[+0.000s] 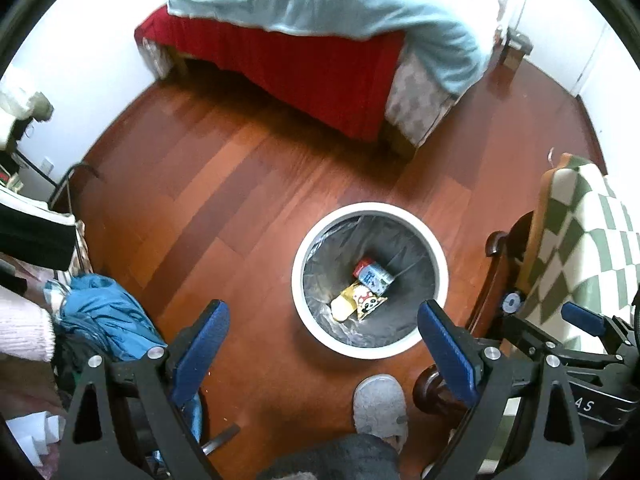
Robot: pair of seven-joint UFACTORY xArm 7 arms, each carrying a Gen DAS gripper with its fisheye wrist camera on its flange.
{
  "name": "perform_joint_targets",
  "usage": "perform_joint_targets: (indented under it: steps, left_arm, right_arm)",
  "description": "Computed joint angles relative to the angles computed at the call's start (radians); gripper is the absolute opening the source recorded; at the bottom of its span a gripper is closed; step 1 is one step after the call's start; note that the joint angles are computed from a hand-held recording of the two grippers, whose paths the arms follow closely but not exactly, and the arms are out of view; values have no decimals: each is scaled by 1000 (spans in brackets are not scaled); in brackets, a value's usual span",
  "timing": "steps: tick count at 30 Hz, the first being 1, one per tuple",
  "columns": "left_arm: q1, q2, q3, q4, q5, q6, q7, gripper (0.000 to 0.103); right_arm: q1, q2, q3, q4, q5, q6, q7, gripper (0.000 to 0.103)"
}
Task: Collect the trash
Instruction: 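Move both open tools back from the bin to the table, then grasp the white box with the right tool while the left tool grasps the crumpled wrapper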
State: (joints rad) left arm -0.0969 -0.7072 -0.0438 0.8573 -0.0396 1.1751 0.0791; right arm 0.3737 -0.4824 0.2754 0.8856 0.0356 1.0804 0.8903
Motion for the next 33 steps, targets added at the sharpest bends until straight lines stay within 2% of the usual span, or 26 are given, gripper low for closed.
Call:
perform_joint_targets:
  steps: [7, 10, 12, 15, 18, 19, 21, 23, 25, 27, 29, 32, 33]
  left_arm:
    - [-22, -132, -8, 79, -23, 108, -5, 96]
    - [-36, -169, -31, 124, -38, 160, -25, 96]
    - [-55, -198, -56, 142, -55, 172, -40, 96]
    - [-92, -223, -104, 155, -88, 172, -73, 96]
    - [-140, -207, -187, 167, -121, 167, -118, 96]
    - [-162, -191, -219, 173, -138, 165, -140, 96]
    - [-204, -152, -297, 181, -167, 144, -196, 96]
    - [-243, -102, -363, 194, -182, 121, -248, 96]
    - [-271, -18, -459, 220, -187, 86, -314, 96]
    - [-284, 89, -560, 254, -168, 48, -375, 96]
    - [-290, 185, -644, 298, -133, 31, -436, 96]
    - [-287, 327, -757, 353, -46, 13, -526, 96]
    - [-282, 393, -803, 378, -4, 11, -562, 96]
  right_arm:
    - [9, -245, 20, 5, 35, 80, 72, 100]
    - [1, -379, 22, -5, 67, 116, 118, 100]
    - [-10, -456, 24, -2, 82, 165, 140, 100]
    - [-37, -614, 3, 5, 86, 303, 163, 100]
    - [-78, -745, -40, 21, 67, 459, 150, 100]
    - [-97, -799, -69, 39, 35, 554, 139, 100]
    - [-132, -875, -116, 55, -14, 678, 115, 100]
    - [-173, -958, -189, 83, -102, 836, 80, 100]
    - [-204, -1033, -272, 97, -221, 961, 21, 100]
    - [-228, -1094, -349, 94, -354, 1055, -48, 100]
    - [-245, -1140, -425, 63, -460, 1099, -103, 97]
    - [-269, -1205, -558, 22, -607, 1156, -178, 78]
    - [-279, -1221, -593, 13, -637, 1162, -196, 76]
